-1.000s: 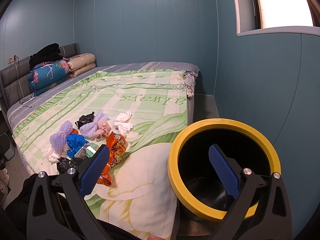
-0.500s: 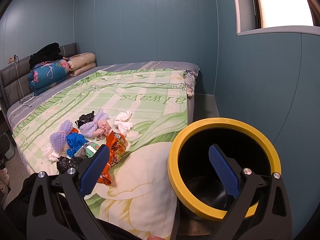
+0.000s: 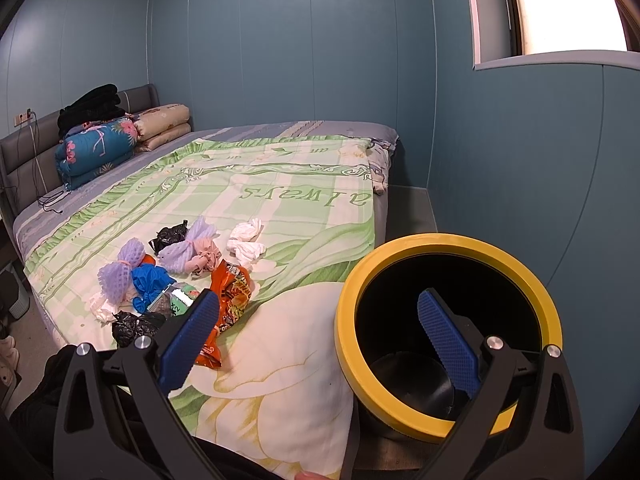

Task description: Collect trash

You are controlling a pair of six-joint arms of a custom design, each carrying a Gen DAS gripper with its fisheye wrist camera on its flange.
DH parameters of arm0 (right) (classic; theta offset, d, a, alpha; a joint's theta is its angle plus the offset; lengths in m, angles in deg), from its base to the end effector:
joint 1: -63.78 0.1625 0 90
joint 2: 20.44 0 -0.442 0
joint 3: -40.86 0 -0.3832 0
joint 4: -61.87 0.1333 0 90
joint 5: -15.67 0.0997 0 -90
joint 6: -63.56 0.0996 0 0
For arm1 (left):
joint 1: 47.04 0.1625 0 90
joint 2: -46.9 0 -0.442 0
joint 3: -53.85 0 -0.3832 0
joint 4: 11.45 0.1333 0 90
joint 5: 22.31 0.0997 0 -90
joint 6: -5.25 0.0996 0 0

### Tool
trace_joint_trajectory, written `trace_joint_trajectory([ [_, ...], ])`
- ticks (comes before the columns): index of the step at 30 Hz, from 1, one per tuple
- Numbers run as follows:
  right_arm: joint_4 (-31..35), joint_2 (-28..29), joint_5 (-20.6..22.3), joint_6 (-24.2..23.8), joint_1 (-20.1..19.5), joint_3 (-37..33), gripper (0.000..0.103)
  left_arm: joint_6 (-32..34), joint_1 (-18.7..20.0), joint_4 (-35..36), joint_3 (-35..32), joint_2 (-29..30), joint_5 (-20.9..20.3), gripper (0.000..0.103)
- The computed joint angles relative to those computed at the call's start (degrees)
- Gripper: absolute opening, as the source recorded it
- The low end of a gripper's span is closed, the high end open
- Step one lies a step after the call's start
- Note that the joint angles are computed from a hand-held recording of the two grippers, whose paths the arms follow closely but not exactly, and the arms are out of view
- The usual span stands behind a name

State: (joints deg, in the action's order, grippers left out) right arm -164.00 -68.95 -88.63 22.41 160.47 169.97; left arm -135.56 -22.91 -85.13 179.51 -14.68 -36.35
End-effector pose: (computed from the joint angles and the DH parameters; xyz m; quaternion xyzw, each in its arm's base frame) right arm 0.1652 -0.4755 0.1425 0.3036 -0.8269 0.4069 0.2416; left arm -0.2443 -0.3614 0.1042 -0.0510 0.7195 -0.5747 0.3866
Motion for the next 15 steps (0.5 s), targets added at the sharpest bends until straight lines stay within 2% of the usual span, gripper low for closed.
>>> trace_joint_trajectory([
  [15, 0.41, -0.14, -0.07, 0.08, -0.03, -0.13, 0.095, 0.00, -0.01, -0.05, 0.02, 0.03, -0.01, 0.095],
])
